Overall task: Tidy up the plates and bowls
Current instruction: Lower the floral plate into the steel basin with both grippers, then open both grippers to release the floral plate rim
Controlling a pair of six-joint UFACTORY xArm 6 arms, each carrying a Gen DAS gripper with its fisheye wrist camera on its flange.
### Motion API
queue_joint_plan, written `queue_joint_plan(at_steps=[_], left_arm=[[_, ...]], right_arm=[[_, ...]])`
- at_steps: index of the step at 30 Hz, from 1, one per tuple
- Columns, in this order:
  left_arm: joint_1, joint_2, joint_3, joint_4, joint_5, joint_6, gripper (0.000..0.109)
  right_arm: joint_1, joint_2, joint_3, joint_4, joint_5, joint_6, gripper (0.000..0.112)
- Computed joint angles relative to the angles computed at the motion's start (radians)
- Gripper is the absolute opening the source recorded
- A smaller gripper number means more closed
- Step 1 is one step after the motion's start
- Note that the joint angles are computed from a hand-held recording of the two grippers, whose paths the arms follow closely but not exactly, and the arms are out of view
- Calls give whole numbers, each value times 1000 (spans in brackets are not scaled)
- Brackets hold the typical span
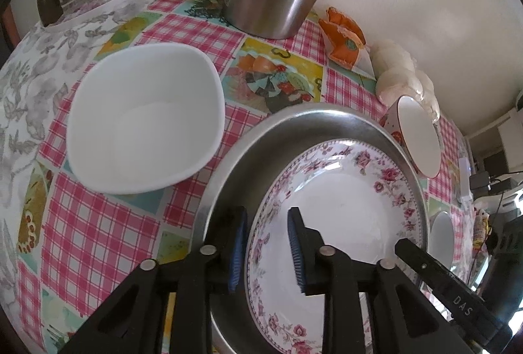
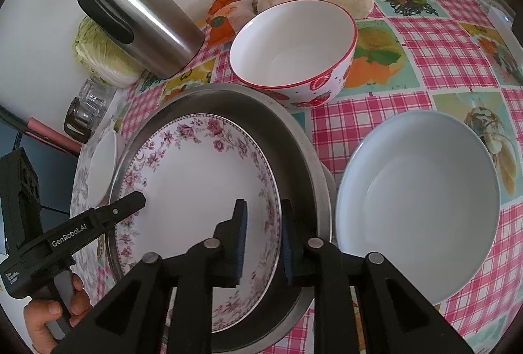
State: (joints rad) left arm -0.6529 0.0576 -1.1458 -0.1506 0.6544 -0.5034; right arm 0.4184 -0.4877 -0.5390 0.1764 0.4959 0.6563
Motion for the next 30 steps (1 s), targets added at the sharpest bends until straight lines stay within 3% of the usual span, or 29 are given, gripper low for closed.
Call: queue_joint_plan(at_steps=[6, 12, 14, 16, 22, 30], left_arm=[[-3, -16, -11, 46, 18, -19, 37], [-15, -31, -53, 117, 87, -47, 61], [-20, -32, -74, 152, 123, -66, 68], [-28, -34, -97, 202, 169, -89, 75], [-51, -32, -140, 297, 250, -115, 88], [-84, -35, -168, 417, 307, -162, 100]], right_arm=[[-3, -21, -7, -82, 8, 54, 32], [-1, -60, -41, -184, 55, 104, 35], [4, -63, -70, -235, 113, 140, 56], [13, -62, -102, -275, 185, 164, 66], [33, -74, -148, -336, 292, 176, 77], [62, -78, -190, -409, 364, 204, 82]])
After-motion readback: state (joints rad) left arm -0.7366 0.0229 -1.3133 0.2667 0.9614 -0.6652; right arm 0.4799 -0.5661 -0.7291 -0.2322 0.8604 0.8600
